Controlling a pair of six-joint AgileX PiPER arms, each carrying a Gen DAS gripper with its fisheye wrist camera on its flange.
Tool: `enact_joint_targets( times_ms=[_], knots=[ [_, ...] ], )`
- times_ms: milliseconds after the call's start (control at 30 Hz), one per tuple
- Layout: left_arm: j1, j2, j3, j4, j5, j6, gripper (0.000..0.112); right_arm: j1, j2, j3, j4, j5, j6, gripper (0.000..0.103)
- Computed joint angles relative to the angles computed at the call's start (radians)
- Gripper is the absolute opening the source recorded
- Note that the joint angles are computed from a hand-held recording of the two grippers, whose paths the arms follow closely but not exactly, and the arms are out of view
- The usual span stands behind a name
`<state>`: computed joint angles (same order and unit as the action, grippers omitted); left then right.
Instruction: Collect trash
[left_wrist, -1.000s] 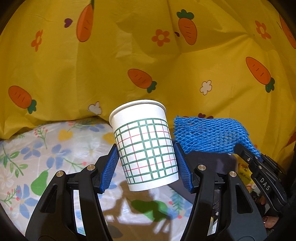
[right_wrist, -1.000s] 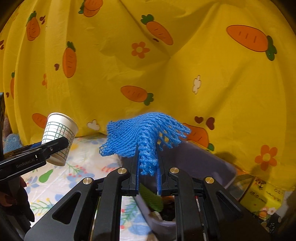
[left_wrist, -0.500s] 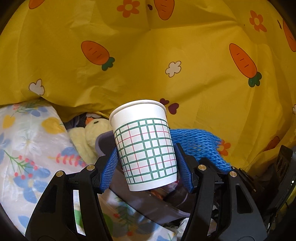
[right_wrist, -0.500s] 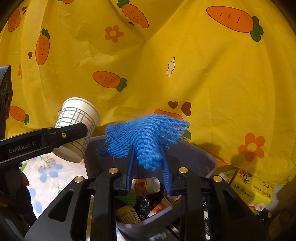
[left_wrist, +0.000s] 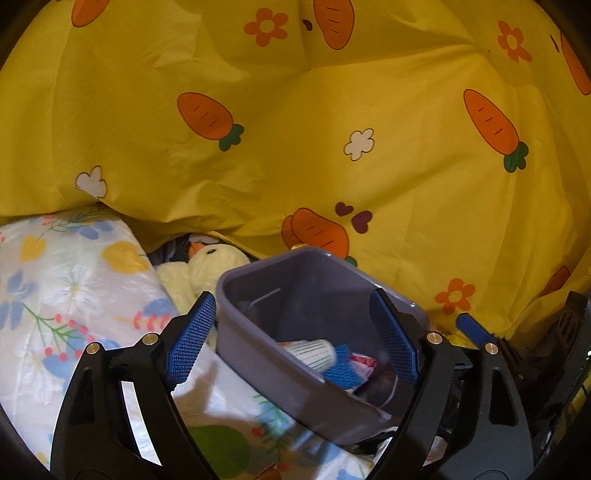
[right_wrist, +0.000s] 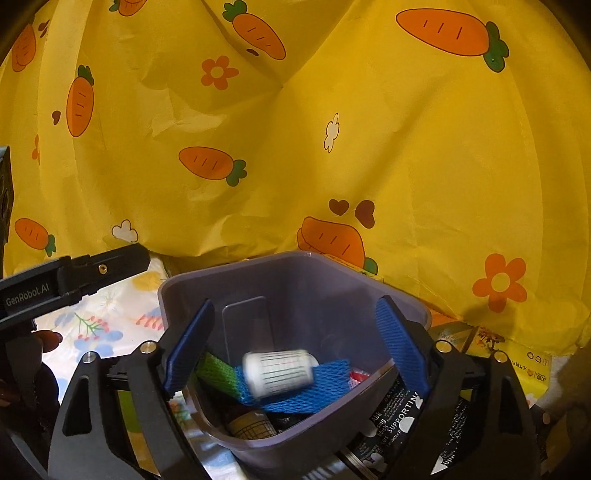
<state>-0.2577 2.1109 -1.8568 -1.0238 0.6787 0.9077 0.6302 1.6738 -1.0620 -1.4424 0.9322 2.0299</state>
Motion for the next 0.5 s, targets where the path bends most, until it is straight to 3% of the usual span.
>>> enact_joint_targets(
  times_ms=[133, 500],
  knots=[
    [0.026, -0.074, 0.131, -0.015, -0.110, 0.071, 0.088, 0.034, 0.016, -0.026, 0.009, 0.042, -0.024, 0.098],
    [0.126, -0.243, 0.396, -0.128, -0.264, 0.237, 0.097, 0.115, 0.048, -0.087, 0.028, 0.087, -0.030, 0.097]
  ],
)
